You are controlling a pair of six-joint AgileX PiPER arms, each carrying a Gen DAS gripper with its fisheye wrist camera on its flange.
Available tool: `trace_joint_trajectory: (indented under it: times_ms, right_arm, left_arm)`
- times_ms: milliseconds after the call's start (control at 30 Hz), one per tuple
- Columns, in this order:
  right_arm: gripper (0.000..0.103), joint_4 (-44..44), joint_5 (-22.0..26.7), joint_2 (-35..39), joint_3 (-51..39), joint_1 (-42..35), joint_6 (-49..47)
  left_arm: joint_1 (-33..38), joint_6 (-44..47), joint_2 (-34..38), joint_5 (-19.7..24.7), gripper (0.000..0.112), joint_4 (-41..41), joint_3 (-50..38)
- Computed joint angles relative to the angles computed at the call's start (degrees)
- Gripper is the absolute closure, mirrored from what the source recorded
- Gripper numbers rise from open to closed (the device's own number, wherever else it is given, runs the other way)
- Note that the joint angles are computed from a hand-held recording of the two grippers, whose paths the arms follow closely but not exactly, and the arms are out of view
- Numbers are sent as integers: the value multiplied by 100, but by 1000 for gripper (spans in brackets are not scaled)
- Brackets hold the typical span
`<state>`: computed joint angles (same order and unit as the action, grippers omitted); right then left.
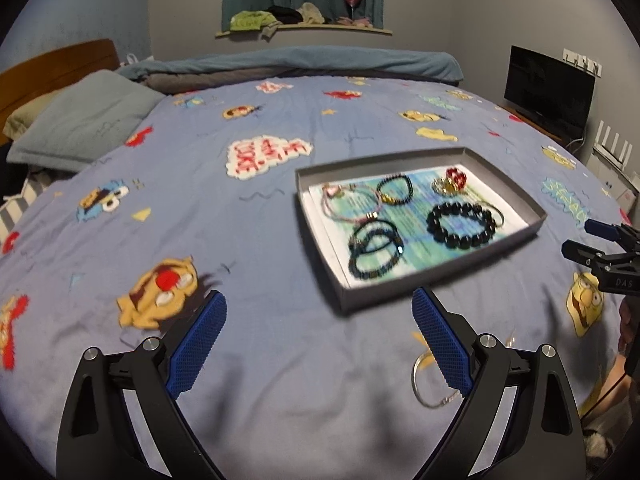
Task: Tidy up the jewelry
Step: 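Withdraw both open tools from the box to the silver hoop and pearl clip, then grasp the silver hoop ring with the left tool while the right tool grasps the pearl hair clip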
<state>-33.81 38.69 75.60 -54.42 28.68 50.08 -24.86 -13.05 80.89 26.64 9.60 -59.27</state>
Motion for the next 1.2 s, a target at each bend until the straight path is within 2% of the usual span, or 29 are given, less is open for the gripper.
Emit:
trace_joint_trajectory:
  times_ms: [167,267,400,667,733,833,900,1033,1133,1200]
  right_arm:
    - [6,395,-161,31,118,23,-260]
    - [6,200,-99,77,156,180,-79]
    - [6,-21,-113,62,296,398,119]
    - [6,91,-386,-21,622,717,75]
    - [6,-53,-400,-54,710,886,227]
    - [6,-221,-478,-75,806,1092,356]
    - [6,-350,-471,-29,832,1243,525]
    - [6,-589,-536,75,863,1491,733]
    - [6,-813,-484,174,854,1658,828]
    - [6,-851,-503,183,878,1692,874]
  left_arm:
    - [-23,173,-72,-110,19,-275,365]
    - [-116,39,-124,-224,19,-176,607]
    - [-202,179,-90,-376,19,-469,856]
    - [-619,-210,-182,-769,19,-93,1226]
    - [-678,206,-251,-886,19,-446,1300]
    - [-773,380,-253,-967,22,-590,1325]
    - [-858,359,-225,-959,29,-529,1307]
    - [-922,845,-242,-1018,29,-892,1370]
    - [-1003,641,-189,-1107,32,-581,1428]
    - [-1032,641,-66,-1119,42,-530,1400]
